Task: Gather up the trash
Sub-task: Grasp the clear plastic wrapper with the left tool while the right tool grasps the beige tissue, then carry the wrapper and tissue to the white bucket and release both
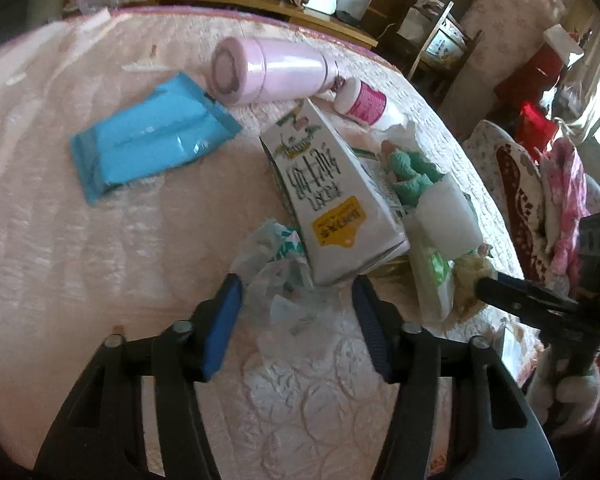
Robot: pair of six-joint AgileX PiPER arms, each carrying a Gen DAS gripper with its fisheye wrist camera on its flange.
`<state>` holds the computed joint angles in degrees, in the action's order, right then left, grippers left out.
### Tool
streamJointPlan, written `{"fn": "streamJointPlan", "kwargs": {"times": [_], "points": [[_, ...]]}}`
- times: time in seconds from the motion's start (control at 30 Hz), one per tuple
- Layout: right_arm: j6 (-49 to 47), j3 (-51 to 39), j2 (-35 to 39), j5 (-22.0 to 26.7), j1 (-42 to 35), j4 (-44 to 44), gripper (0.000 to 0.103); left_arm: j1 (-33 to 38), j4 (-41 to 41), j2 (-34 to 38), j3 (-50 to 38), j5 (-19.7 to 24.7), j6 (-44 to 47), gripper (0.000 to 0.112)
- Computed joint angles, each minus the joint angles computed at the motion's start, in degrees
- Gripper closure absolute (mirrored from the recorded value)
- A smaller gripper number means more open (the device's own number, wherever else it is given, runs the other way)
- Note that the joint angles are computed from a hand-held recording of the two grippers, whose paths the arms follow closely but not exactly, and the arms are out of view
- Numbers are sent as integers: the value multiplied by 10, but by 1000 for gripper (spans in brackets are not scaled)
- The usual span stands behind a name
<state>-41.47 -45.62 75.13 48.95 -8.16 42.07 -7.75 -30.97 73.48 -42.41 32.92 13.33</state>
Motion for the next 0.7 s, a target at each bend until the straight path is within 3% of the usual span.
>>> {"fn": "streamJointPlan", "kwargs": {"times": [0.07, 0.13, 0.2, 0.47, 0.7], "points": [[-14, -1, 14, 13, 0, 15, 61, 0, -7, 0, 6, 0, 7, 74], [-21, 5, 8, 14, 4, 16, 70, 2, -17, -16, 15, -1, 20, 86], [-33, 14, -12, 15, 6, 11, 75, 7, -5, -31, 18, 13, 10, 89], [-86, 23, -72, 83, -65, 21, 76, 29, 18, -113, 38, 71, 4, 94], [-109, 22, -116, 124, -112, 24, 76, -23, 90, -181, 29, 104, -83, 95]]}}
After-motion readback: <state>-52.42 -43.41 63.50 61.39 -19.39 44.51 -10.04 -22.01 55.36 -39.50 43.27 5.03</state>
